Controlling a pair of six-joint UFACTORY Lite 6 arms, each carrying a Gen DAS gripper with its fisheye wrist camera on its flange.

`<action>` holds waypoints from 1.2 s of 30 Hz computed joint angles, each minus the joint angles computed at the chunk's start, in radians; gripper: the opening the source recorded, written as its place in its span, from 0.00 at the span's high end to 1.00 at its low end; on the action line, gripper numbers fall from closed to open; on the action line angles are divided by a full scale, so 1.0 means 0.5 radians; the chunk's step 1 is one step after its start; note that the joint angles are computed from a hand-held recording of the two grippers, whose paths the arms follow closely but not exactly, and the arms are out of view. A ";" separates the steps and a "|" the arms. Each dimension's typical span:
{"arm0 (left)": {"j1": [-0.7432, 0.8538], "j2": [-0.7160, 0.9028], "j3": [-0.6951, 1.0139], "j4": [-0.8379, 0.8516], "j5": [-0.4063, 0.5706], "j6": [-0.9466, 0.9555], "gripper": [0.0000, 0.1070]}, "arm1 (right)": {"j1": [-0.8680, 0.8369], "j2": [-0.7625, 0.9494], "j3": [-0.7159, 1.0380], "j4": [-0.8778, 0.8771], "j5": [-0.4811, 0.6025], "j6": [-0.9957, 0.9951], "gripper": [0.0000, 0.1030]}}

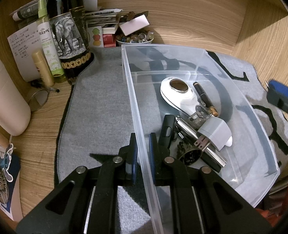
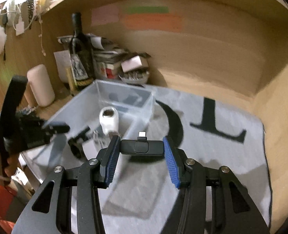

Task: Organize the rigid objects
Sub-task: 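Place the black USB adapter into the box and open the right tool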

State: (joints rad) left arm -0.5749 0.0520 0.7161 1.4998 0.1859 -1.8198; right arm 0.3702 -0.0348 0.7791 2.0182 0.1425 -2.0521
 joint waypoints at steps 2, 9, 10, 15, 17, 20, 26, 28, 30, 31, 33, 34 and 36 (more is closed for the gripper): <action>0.001 0.000 0.001 0.003 -0.002 -0.002 0.90 | 0.024 0.077 0.099 -0.116 0.029 0.107 0.60; 0.000 0.001 0.001 0.010 -0.004 -0.012 0.90 | 0.103 0.398 0.438 -0.681 0.065 0.626 0.60; -0.001 0.003 0.002 0.010 -0.003 -0.014 0.90 | 0.103 0.460 0.503 -0.845 0.093 0.786 0.60; -0.004 0.004 -0.003 0.072 -0.006 -0.086 0.90 | 0.088 0.722 0.784 -1.437 0.236 1.389 0.60; -0.011 0.012 0.004 0.076 -0.003 -0.098 0.90 | 0.105 0.817 0.886 -1.653 0.255 1.595 0.60; -0.004 0.008 -0.001 0.086 -0.007 -0.101 0.90 | 0.147 0.946 1.022 -1.959 0.272 1.867 0.60; -0.001 0.007 -0.002 0.095 -0.010 -0.110 0.90 | 0.189 1.133 1.227 -2.403 0.393 2.268 0.60; -0.002 0.008 -0.002 0.096 -0.010 -0.110 0.90 | 0.195 1.161 1.254 -2.451 0.405 2.312 0.60; 0.001 0.006 -0.003 0.097 -0.012 -0.110 0.90 | 0.199 1.185 1.280 -2.495 0.412 2.355 0.60; -0.002 0.008 -0.001 0.096 -0.011 -0.111 0.90 | 0.200 1.192 1.288 -2.507 0.413 2.373 0.60; 0.001 0.006 -0.003 0.098 -0.012 -0.110 0.90 | 0.201 1.202 1.303 -2.537 0.415 2.405 0.60; -0.002 0.008 -0.002 0.096 -0.011 -0.111 0.89 | 0.202 1.210 1.315 -2.563 0.419 2.430 0.60; 0.002 0.005 -0.004 0.098 -0.014 -0.110 0.89 | 0.204 1.234 1.349 -2.599 0.430 2.472 0.59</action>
State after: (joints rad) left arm -0.5737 0.0543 0.7139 1.5489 0.1790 -1.8747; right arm 0.4723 0.5822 1.4536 0.7186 0.3573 -0.8160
